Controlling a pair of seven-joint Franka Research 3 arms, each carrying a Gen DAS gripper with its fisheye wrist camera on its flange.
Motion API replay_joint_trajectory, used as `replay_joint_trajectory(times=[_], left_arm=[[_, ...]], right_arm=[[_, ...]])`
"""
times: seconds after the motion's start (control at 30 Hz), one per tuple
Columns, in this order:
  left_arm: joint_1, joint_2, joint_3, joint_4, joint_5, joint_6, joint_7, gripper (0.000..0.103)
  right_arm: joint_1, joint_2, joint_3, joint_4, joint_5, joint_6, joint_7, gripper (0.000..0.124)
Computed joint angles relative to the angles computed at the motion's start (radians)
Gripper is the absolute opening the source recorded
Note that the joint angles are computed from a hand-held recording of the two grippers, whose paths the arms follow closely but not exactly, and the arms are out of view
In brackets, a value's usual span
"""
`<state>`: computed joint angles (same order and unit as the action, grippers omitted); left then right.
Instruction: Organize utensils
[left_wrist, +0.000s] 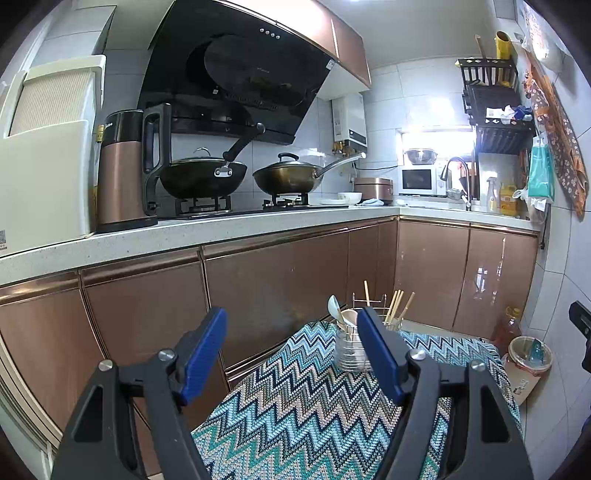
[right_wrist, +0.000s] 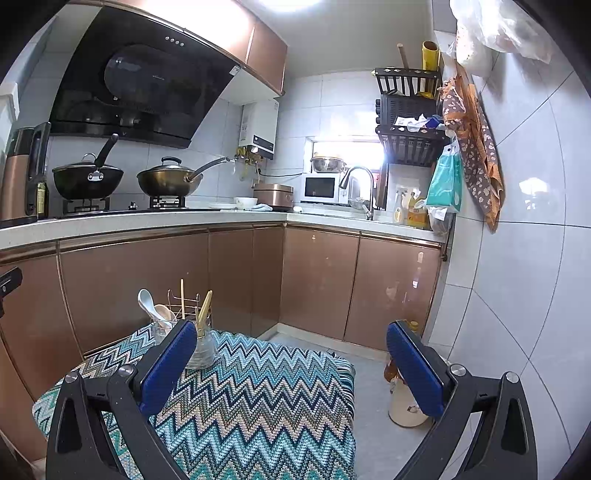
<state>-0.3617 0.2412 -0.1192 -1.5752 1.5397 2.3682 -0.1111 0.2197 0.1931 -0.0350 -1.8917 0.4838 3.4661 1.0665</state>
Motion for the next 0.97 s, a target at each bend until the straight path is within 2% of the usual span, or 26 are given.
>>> replay_joint_trajectory(times=[0.97], left_arm=[[0.004,-0.010,-0.006,-0.011,-0.004,-0.009,-0.005,0.071]], right_arm=[[-0.017,-0.002,0.011,-0.008,-0.028,0.004,0.024,0.103]])
